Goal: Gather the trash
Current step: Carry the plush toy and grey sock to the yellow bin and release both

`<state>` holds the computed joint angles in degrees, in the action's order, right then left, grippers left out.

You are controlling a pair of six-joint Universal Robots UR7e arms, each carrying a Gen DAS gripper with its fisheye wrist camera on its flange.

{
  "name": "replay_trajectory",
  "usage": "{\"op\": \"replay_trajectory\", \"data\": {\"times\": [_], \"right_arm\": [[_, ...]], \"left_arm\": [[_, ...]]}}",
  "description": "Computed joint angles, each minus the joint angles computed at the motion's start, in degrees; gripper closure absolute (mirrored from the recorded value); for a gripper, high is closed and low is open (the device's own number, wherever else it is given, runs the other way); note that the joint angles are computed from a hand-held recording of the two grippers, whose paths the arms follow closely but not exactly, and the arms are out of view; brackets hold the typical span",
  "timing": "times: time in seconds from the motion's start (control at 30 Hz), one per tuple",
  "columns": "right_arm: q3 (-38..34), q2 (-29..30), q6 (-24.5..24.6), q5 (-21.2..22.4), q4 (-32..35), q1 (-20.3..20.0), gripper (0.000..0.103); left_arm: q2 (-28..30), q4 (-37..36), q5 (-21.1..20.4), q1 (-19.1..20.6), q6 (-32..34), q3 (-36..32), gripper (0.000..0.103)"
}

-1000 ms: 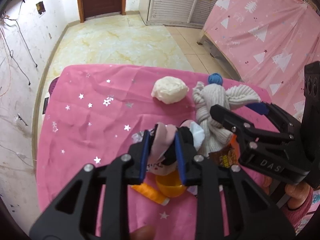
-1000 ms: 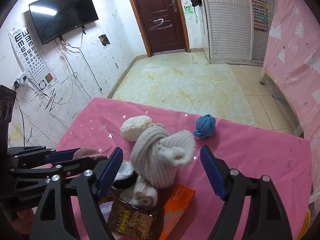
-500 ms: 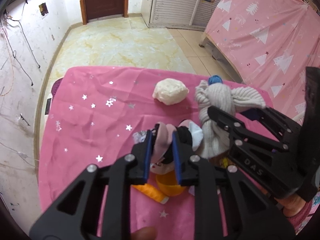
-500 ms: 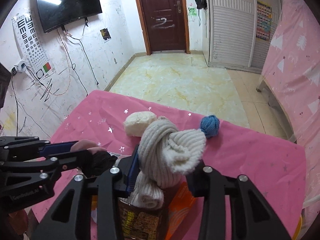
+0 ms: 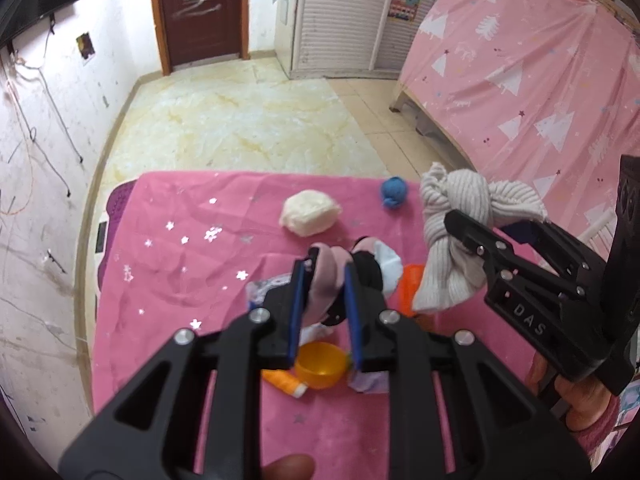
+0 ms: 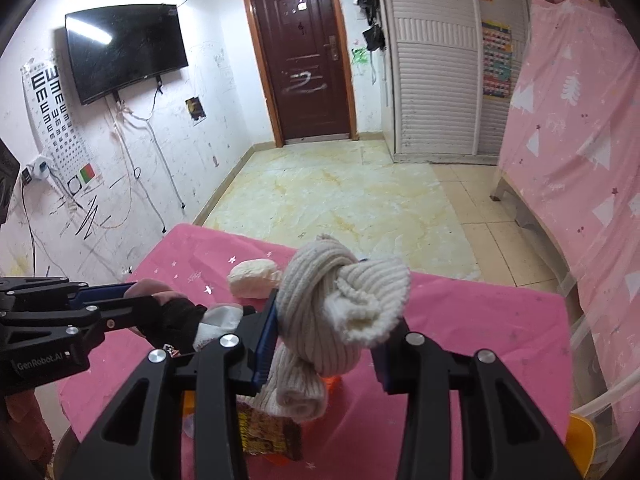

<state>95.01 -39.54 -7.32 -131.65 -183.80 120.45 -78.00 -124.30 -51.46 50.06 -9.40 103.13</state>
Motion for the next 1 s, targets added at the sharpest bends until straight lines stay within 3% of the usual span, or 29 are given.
{"op": "replay_trajectory", "data": {"times": [0.57, 1.0], "right_arm": [[19.25, -14.8, -0.39, -6.2, -14.47, -1.55, 0.069], [31.87, -23.71, 0.95, -8.17, -22.66, -5.7, 0.069]], "left_arm": [[3.56, -2.06, -2.28, -8.29, 1.43, 2.87, 0.085], [8.64, -4.05, -5.35, -14.1, 1.66, 4.74, 0.085]]}}
